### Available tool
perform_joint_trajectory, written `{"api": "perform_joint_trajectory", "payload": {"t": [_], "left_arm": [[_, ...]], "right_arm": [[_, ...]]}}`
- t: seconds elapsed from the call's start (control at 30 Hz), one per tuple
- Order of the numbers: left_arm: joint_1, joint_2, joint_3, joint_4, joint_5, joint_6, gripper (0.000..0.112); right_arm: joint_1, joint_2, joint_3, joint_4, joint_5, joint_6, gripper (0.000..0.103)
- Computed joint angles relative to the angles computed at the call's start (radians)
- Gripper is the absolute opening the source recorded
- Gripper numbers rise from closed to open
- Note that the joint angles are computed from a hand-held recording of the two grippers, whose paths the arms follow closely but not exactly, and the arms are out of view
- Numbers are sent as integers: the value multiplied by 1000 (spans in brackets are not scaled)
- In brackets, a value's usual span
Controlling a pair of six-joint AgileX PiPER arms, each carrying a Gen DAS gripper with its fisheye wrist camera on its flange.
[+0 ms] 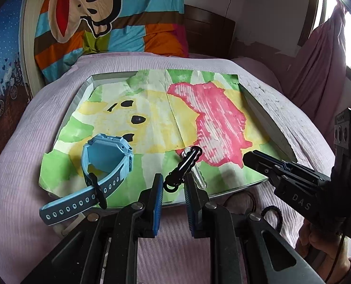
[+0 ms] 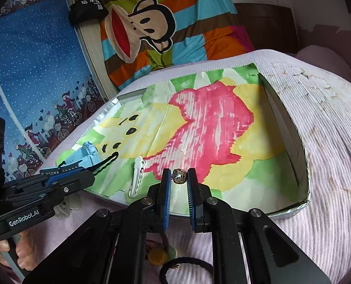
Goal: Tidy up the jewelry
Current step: 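Carry the black clip with the left tool into the tray while the right tool drops the gold stud there, then withdraw both open tools from the tray back over the remaining jewelry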
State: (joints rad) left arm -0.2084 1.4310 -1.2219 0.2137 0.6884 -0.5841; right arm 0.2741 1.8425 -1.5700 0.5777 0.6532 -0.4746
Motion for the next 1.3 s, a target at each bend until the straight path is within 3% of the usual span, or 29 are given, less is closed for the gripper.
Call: {"api": "perform_joint_trajectory", "payload": {"t": [0.53, 0.73, 0.87, 0.93, 1.0, 1.07, 1.23, 1.3], "left_arm": [[41, 57, -47, -107, 33, 80, 18], [53, 34, -17, -141, -2, 95, 18], [48, -7, 34, -135, -47, 88, 18], [45, -36, 69, -136, -80, 85, 21], [34, -70, 110, -108, -117, 56, 37], [21, -104, 147, -53, -148, 2, 47], [-27, -191, 241, 147, -209, -188, 50], [-50, -225, 276, 249, -223, -294, 62]], "right_arm": [[68, 115, -218, -296, 165, 200, 12], [61, 127, -242, -288, 192, 199, 13], [35, 68, -142, -205, 105, 138, 14], [22, 26, -73, -159, 46, 98, 27], [15, -25, 9, -120, -28, 56, 42], [2, -70, 77, -60, -87, -6, 45], [-40, -177, 222, 137, -198, -184, 61], [-53, -220, 274, 221, -229, -272, 66]]}}
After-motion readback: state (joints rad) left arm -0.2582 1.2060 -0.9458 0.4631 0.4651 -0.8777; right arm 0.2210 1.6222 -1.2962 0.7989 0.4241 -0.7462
